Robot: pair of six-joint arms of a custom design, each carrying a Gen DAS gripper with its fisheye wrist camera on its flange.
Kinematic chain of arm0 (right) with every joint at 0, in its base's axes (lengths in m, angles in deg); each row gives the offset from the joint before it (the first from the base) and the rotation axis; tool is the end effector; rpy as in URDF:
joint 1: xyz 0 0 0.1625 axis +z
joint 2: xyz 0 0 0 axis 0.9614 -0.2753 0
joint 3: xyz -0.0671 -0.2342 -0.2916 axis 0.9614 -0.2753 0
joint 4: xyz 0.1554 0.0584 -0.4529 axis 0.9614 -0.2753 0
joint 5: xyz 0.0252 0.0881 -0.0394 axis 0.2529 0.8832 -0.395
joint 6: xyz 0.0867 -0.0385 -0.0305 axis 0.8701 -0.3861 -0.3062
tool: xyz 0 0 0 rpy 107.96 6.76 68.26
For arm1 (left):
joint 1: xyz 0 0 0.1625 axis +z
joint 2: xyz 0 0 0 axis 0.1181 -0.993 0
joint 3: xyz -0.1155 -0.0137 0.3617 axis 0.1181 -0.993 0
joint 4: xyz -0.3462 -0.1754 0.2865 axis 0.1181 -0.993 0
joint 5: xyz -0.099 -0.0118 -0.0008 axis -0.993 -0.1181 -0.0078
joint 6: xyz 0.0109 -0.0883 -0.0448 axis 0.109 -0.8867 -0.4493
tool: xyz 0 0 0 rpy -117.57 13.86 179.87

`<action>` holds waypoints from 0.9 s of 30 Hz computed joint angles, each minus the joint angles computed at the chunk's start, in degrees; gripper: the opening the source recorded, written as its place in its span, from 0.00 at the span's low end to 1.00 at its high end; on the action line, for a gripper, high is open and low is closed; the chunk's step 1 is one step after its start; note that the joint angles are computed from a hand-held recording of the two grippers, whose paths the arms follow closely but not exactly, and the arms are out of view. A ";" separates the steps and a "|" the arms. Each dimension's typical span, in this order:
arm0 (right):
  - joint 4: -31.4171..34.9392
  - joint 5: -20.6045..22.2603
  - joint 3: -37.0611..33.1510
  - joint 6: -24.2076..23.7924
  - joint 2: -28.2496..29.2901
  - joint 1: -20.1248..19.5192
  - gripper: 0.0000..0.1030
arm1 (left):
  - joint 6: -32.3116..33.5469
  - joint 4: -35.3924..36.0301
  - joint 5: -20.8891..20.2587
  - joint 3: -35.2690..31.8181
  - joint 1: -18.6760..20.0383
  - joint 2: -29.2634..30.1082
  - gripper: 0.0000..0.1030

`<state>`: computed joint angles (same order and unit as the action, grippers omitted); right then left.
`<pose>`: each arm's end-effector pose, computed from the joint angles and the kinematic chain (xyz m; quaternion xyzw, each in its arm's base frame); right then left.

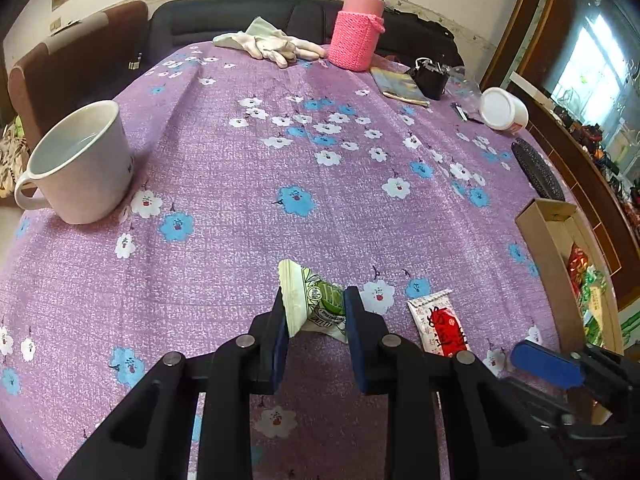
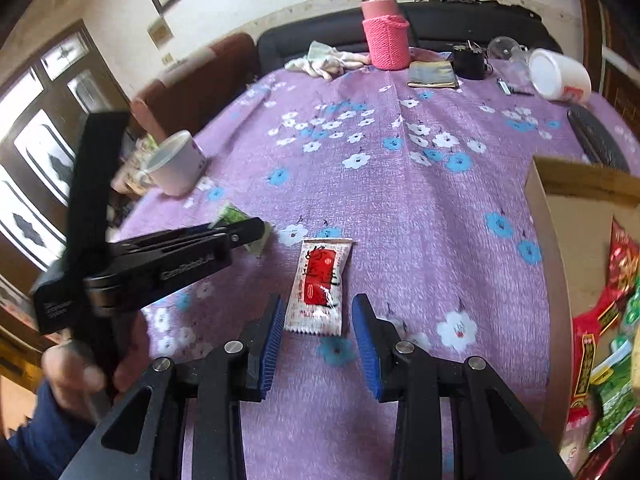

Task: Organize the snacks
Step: 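Grasp the green wrapped candy with the left tool while the right approaches the white-red sachet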

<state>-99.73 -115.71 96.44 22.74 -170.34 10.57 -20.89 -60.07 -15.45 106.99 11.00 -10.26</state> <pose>0.0898 -0.3507 0.2044 0.3661 -0.9174 0.1050 0.1158 -0.2519 -0.2983 0.0301 -0.0510 0.8747 -0.3521 0.3292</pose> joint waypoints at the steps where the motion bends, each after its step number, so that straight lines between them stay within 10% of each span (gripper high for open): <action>1: -1.24 -1.26 0.02 0.77 1.21 1.15 0.37 | -0.22 -0.03 0.05 0.29 -0.21 -0.56 0.24; 11: -14.67 -8.21 0.66 2.48 11.86 5.60 0.36 | -1.30 -0.37 -0.14 1.52 -0.78 -2.82 0.24; 19: -18.94 -4.71 4.55 -4.31 6.15 2.09 0.10 | 0.67 -0.82 0.01 -0.04 -0.83 0.33 0.24; 25: -13.56 0.26 3.92 -4.38 2.64 -0.20 0.12 | 1.48 -0.95 0.32 -0.98 -1.08 1.94 0.24; 27: -11.69 1.56 3.74 -4.78 1.71 -0.34 0.32 | 0.92 -0.42 0.56 -0.88 -1.15 1.52 0.24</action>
<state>-111.42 -114.15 100.18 17.96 -168.63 10.24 -19.96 -60.49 -14.89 106.11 9.85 -8.74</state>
